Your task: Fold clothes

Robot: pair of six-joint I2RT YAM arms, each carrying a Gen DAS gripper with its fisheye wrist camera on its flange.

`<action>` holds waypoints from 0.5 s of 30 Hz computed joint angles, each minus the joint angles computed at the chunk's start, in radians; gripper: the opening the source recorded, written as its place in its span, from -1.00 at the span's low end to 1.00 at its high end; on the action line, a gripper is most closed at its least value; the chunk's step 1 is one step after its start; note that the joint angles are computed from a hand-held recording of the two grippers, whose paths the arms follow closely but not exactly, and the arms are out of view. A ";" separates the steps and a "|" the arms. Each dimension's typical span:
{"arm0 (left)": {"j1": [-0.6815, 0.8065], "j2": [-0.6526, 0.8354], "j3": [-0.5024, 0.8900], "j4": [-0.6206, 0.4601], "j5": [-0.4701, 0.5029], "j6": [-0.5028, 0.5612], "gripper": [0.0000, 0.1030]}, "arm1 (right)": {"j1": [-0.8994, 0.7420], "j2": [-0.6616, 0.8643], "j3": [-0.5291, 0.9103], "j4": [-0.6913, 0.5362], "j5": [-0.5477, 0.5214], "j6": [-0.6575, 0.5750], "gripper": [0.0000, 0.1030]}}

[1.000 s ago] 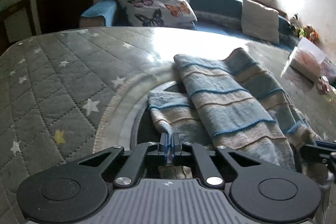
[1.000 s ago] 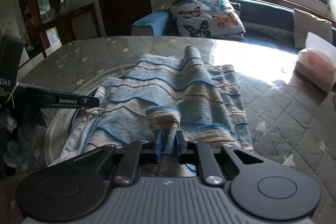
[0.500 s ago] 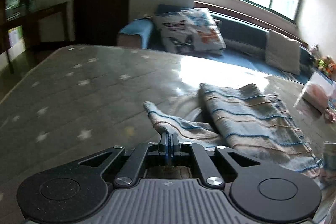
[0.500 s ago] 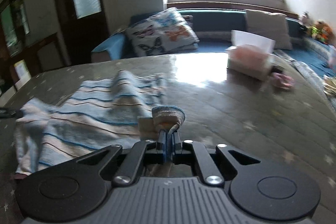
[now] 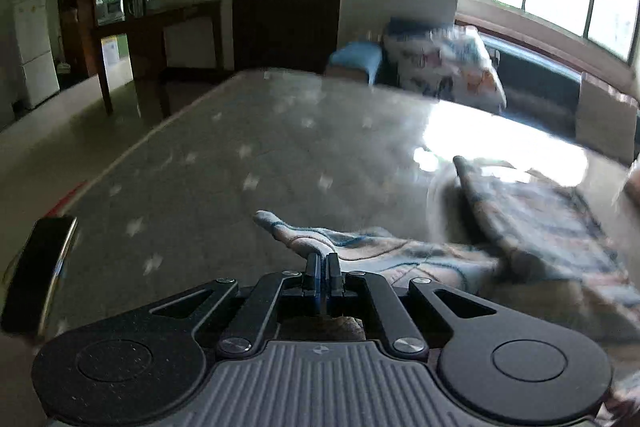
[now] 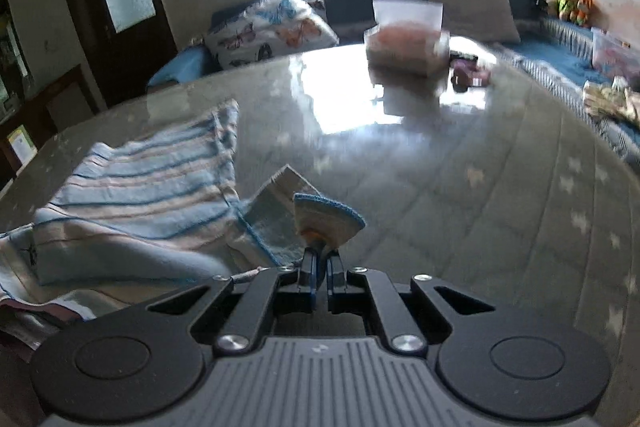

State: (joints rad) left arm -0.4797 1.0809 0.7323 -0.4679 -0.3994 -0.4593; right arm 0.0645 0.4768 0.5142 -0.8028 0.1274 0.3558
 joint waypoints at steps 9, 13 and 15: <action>0.073 -0.064 0.035 -0.071 0.058 0.084 -0.55 | 0.055 -0.034 0.096 -0.151 0.068 -0.054 -0.66; 0.090 -0.009 0.070 -0.025 0.118 0.102 -0.36 | 0.042 0.051 0.136 -0.088 0.043 -0.104 -0.65; 0.097 0.043 0.096 0.007 0.170 0.107 -0.36 | 0.058 0.117 0.147 -0.030 0.037 -0.118 -0.65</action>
